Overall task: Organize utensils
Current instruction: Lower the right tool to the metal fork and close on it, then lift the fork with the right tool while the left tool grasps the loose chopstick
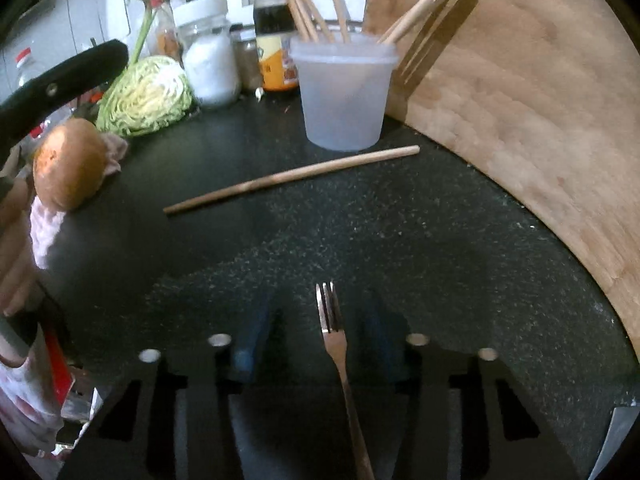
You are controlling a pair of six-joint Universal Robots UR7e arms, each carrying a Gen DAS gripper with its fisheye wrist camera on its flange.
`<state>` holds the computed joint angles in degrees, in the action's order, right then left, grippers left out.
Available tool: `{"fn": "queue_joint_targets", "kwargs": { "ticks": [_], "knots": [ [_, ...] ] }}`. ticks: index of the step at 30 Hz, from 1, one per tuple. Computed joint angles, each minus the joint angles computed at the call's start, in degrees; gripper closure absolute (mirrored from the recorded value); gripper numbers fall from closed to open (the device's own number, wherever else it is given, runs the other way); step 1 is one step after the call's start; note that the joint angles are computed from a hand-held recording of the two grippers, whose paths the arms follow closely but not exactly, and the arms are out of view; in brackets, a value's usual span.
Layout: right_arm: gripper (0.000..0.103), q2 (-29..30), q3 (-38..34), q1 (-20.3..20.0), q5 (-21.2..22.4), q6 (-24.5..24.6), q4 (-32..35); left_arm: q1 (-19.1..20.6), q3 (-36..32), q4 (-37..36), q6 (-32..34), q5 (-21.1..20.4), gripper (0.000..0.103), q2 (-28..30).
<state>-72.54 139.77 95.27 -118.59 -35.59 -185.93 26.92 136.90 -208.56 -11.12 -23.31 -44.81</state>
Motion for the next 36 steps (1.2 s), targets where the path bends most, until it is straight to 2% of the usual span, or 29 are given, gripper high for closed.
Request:
{"fn": "queue_joint_targets", "kwargs": {
  "ticks": [4, 5, 10, 13, 16, 19, 22, 24, 26, 30, 33, 36],
  "knots": [
    [0.084, -0.1, -0.8, -0.7, 1.0, 0.2, 1.4, 0.8, 0.0, 1.4, -0.8, 0.2, 0.001, -0.5],
    [0.091, -0.2, -0.9, -1.0, 1.4, 0.4, 1.5, 1.0, -0.1, 1.5, -0.9, 0.1, 0.001, -0.7],
    [0.094, -0.9, -1.3, -1.7, 1.8, 2.1, 1.8, 2.0, -1.1, 4.8, -1.9, -0.1, 0.001, -1.5],
    [0.094, -2.5, -1.3, -2.1, 4.0, 2.5, 2.8, 3.2, -3.6, 18.2, -6.5, 0.0, 0.001, -3.4],
    [0.094, -3.2, -1.4, -1.4, 3.9, 2.4, 1.3, 5.4, -6.9, 27.6, -7.7, -5.2, 0.001, -4.9],
    [0.094, -4.6, -1.3, -0.9, 4.6, 2.4, 1.0, 8.3, -11.5, 34.4, -3.3, -13.0, 0.001, -5.0],
    [0.094, -6.2, -1.0, -0.6, 5.5, 2.5, 0.1, 10.7, -16.6, 41.3, -0.6, -18.9, 0.013, -3.5],
    [0.094, -7.0, -0.9, -0.6, 6.1, 2.6, -0.5, 11.6, -20.0, 46.5, -0.6, -19.5, 0.027, -1.7],
    [0.094, -7.5, -1.0, -0.6, 6.2, 2.7, -1.7, 11.8, -21.8, 48.3, -0.6, -19.3, 0.036, -0.2],
    [0.094, -7.5, -1.9, -0.8, 6.4, 3.0, -3.4, 13.8, -26.6, 53.4, 0.6, -24.8, 0.06, 2.0],
    [0.094, -8.1, -2.5, -1.3, 7.7, 2.8, -3.1, 14.2, -30.2, 57.5, 0.5, -24.5, 0.066, 4.5],
    [0.094, -8.7, -2.8, -2.0, 8.8, 3.2, -3.0, 14.7, -33.3, 59.8, 1.1, -24.8, 0.068, 6.9]
  ]
}}
